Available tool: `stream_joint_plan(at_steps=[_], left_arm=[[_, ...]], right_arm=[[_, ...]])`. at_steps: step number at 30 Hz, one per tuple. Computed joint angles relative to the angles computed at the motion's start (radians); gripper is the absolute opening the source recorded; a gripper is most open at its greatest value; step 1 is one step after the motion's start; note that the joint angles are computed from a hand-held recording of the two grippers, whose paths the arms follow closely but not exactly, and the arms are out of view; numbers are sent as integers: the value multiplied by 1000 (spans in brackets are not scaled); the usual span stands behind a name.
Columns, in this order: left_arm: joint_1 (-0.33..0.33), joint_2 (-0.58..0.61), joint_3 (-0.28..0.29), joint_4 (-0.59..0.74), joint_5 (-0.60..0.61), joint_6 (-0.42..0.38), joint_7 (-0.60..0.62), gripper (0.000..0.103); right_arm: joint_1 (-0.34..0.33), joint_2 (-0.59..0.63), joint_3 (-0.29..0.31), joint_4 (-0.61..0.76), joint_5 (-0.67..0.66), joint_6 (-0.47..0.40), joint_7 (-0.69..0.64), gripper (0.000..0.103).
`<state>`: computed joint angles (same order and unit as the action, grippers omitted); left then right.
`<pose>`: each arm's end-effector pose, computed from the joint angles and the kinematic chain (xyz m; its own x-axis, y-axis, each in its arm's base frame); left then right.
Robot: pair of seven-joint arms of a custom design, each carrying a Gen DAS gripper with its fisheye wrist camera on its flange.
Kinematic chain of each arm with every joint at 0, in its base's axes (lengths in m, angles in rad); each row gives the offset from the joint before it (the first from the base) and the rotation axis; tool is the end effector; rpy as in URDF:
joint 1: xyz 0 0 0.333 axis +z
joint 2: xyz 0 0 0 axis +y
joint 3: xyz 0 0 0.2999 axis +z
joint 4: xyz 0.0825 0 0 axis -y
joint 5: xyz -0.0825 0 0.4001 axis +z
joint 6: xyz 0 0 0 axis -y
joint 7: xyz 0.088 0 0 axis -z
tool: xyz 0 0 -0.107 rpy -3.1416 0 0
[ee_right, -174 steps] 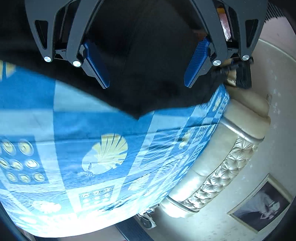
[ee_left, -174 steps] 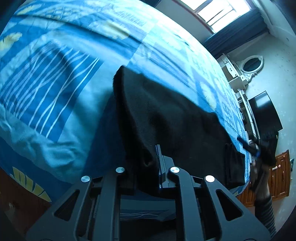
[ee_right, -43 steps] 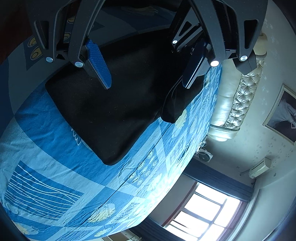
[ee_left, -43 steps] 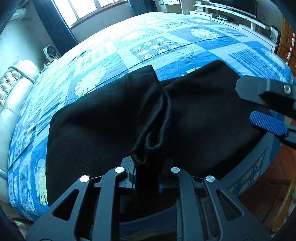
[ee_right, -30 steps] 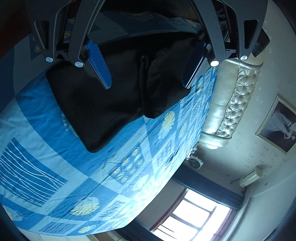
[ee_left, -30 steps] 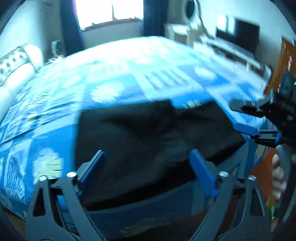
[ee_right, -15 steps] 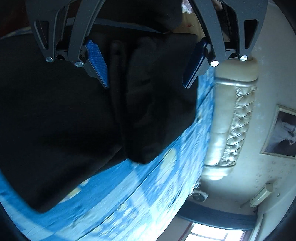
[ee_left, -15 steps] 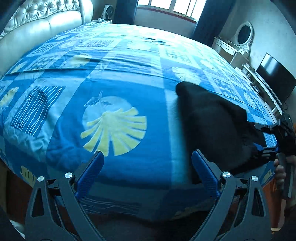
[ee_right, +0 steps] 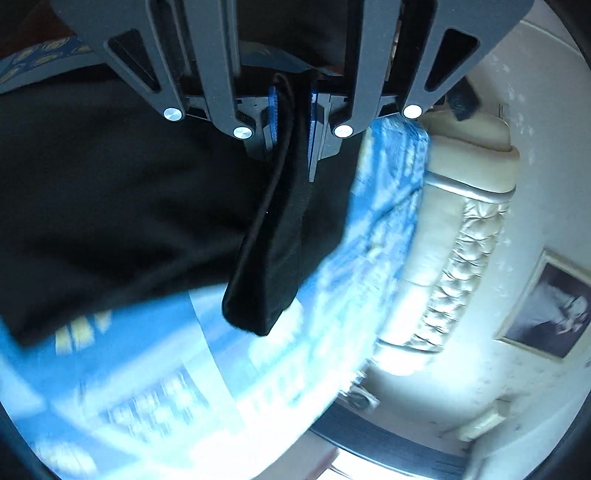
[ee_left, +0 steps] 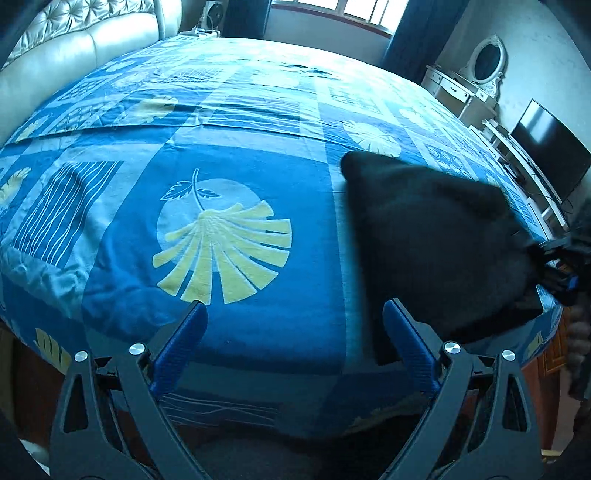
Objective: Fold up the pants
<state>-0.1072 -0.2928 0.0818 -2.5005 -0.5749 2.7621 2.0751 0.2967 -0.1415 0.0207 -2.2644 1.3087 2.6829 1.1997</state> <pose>0.4909 0.0108 0.4212 -0.1127 -0.9713 0.2095 -0.8245 -0.0262 -0.5652 0.5248 0.1406 0.4382 -0.1027 -0.6208 -0.7772 -0.8384 0.4745 -0.2682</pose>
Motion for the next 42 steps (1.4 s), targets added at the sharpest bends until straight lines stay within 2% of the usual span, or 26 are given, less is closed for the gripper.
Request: stream_joint_plan(at_steps=[6,10,14,15,18,22,23,24,25,26,31,33,34,35,36,37,39,42], left_arm=[[2,-5,3,-3,-5,-1,-8,96],[-2,-4,1,-4,-8,-16,-5,96],[-13,-11,-1,-14,-16,-10,17,96],[-16,-12,-2,-15,-16,-10,23,96],[-21,-13,-4,-21,-15,-8,27,96],[-24,-8,-4,-19,-17,-18,31,96],[-23,-6,-4,-18,-17,-20,32,96],[-21,-5,-6,-18,-16,-21,30,96],[-20,-4,-6,-16,-17,-23,29,96],[-18,-2,-7,-15,-16,-25,27,96],[-10,6,-12,-10,-16,-39,19,96],[-7,9,-16,-10,-14,-40,19,96],[-5,9,-19,-10,-10,-40,16,96],[-3,9,-21,-11,-7,-41,15,96],[-3,8,-20,-13,-8,-41,16,96],[-3,6,-20,-15,-8,-42,16,96],[-2,5,-19,-16,-7,-44,20,96],[-3,-1,-15,-22,-13,-46,25,96]], right_arm=[[-14,-162,-27,-88,-89,88,11,10],[-51,-213,-56,-163,-214,101,106,10],[-67,-205,-88,-217,-267,94,173,4],[-68,-202,-103,-230,-260,91,169,1],[-61,-187,-143,-258,-181,64,120,1],[-55,-162,-177,-247,32,-26,-3,5],[-68,-159,-165,-246,34,-28,7,18],[-81,-162,-151,-250,27,-23,19,47],[-93,-164,-141,-253,22,-17,27,59],[-94,-166,-140,-254,52,-14,5,64],[-113,-121,-145,-228,116,-128,-67,64],[-124,-100,-122,-213,77,-139,-59,64],[-127,-95,-101,-208,33,-111,-34,61],[-128,-89,-81,-199,-26,-86,-3,39],[-127,-90,-86,-194,-33,-105,-14,11],[-125,-92,-88,-189,-38,-117,-21,11],[-127,-126,-67,-195,-120,-71,7,11],[-117,-202,-67,-228,-158,1,21,10]])
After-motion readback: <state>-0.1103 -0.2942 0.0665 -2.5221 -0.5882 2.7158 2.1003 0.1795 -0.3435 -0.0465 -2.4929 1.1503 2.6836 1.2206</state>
